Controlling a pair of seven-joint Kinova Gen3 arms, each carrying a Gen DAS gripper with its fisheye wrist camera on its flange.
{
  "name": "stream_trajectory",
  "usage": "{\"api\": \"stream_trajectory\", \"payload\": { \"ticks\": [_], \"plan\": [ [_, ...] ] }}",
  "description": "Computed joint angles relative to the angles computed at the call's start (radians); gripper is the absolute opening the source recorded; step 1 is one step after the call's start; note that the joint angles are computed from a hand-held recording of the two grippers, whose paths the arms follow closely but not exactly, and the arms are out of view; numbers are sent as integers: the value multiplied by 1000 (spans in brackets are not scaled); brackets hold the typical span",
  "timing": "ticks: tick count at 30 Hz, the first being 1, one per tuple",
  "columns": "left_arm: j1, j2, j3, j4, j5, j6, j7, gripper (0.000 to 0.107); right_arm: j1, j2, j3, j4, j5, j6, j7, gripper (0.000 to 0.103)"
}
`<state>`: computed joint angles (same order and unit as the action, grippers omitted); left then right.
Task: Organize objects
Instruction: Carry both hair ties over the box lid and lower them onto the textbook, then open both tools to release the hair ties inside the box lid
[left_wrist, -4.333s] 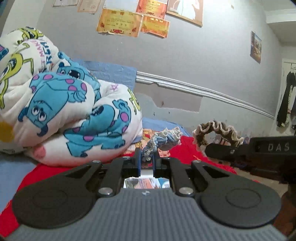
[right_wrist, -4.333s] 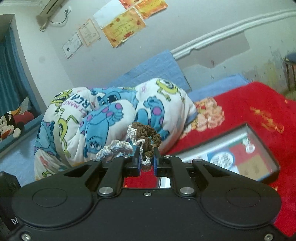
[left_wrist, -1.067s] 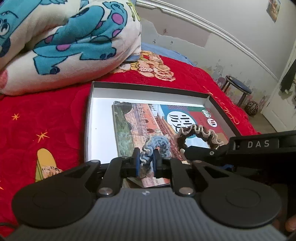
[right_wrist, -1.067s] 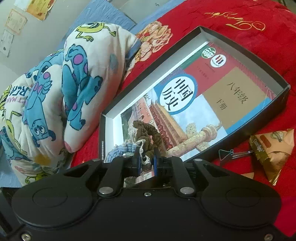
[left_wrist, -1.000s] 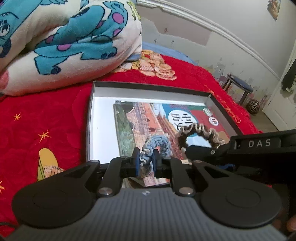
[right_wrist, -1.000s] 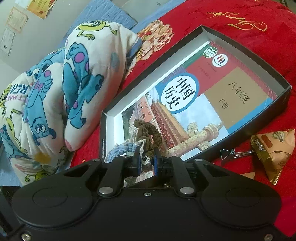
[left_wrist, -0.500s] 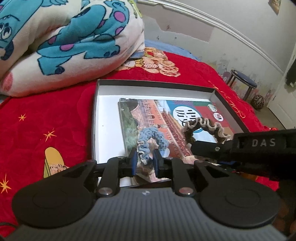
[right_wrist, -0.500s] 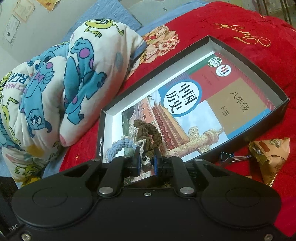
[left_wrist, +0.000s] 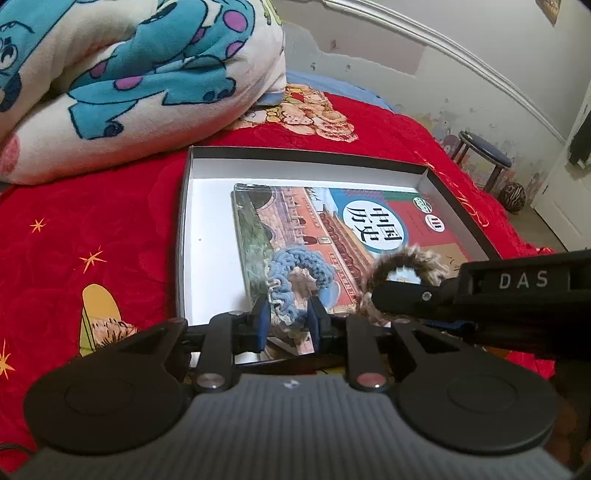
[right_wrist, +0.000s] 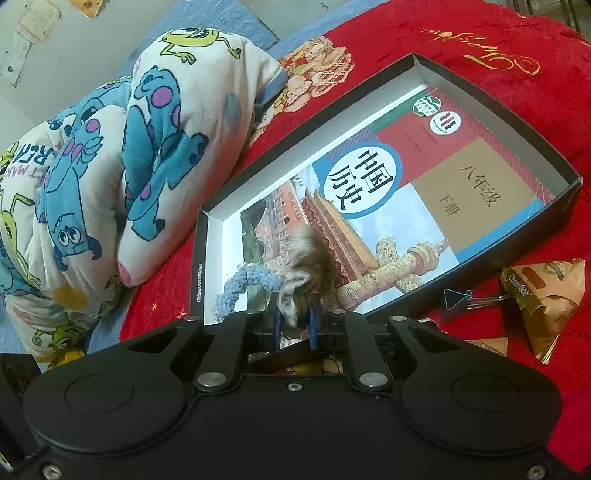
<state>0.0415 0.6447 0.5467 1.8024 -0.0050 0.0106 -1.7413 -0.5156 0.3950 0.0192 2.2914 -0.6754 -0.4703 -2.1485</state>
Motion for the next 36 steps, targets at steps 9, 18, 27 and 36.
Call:
{"api": "stream_trajectory", "payload": {
  "ticks": [9,18,27,36],
  "plan": [
    [17,-16,-28,3,9,7,8,51,22,-4,-17,-3,35,17,-24,16],
    [-7,-21,-5,-5,16,48,-8,69,66,-5,-53,3,132,14,-96,17],
    [-39,-49,5,18,57,51,-38,79,117,-5,-105,51,245,-99,-232,56],
    [-82,-71,51,49,70,52,-71,86,59,-40,-76,66,198,-98,-163,84]
  ]
}}
